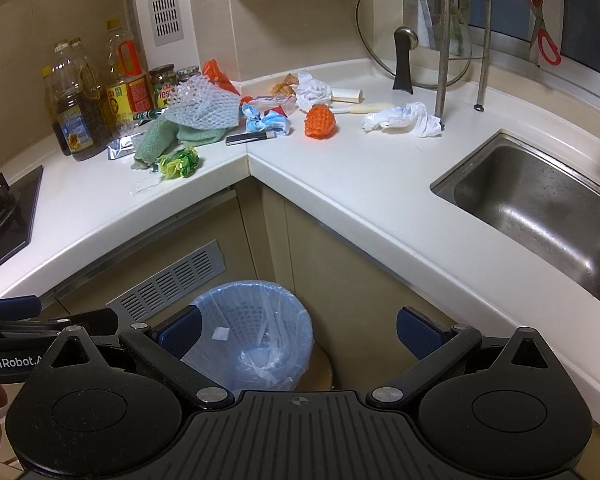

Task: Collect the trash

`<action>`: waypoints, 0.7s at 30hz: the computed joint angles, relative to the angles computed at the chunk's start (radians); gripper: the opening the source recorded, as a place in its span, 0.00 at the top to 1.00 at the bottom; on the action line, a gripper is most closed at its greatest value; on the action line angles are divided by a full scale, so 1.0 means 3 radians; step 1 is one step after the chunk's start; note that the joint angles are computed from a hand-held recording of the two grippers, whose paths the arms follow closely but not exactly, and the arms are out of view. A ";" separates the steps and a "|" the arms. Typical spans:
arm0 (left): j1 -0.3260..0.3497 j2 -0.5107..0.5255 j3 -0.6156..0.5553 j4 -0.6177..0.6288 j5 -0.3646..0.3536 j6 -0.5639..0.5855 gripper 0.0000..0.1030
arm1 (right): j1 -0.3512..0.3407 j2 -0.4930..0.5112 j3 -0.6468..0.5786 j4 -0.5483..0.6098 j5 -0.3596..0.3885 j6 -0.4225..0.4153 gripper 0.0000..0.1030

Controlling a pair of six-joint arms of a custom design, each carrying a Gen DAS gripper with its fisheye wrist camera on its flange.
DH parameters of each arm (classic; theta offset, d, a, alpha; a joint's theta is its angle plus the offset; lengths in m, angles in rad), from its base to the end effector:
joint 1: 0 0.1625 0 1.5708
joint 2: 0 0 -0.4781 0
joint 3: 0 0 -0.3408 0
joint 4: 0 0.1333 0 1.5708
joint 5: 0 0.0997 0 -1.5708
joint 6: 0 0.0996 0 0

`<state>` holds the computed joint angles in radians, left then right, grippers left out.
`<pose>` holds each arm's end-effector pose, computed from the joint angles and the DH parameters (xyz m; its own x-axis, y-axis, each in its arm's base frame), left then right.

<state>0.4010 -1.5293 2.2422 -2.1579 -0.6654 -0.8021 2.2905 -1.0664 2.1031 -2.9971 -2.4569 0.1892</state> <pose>-0.2570 -0.3388 0.3438 -0.7609 0.1436 -0.6328 0.5271 0.7055 -0.4738 0.3854 -0.3546 0.2673 -0.7723 -0.0613 0.6323 -0.4730 0.7200 -0.5078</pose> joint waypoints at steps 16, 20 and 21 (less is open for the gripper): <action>0.0163 -0.0008 -0.0031 -0.0272 -0.0063 0.0268 0.01 | 0.0018 0.0052 -0.0043 0.0037 -0.0058 0.0092 0.00; 0.0252 -0.0034 -0.0027 -0.0451 -0.0118 0.0456 0.01 | 0.0041 0.0147 -0.0125 0.0038 -0.0128 0.0155 0.00; 0.0283 -0.0043 -0.0023 -0.0521 -0.0140 0.0517 0.01 | 0.0049 0.0162 -0.0131 0.0028 -0.0145 0.0170 0.00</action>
<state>0.4860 -1.5423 2.2353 -2.3142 -0.7073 -0.6469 2.3052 -1.0178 2.0639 -2.9888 -2.5004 0.2401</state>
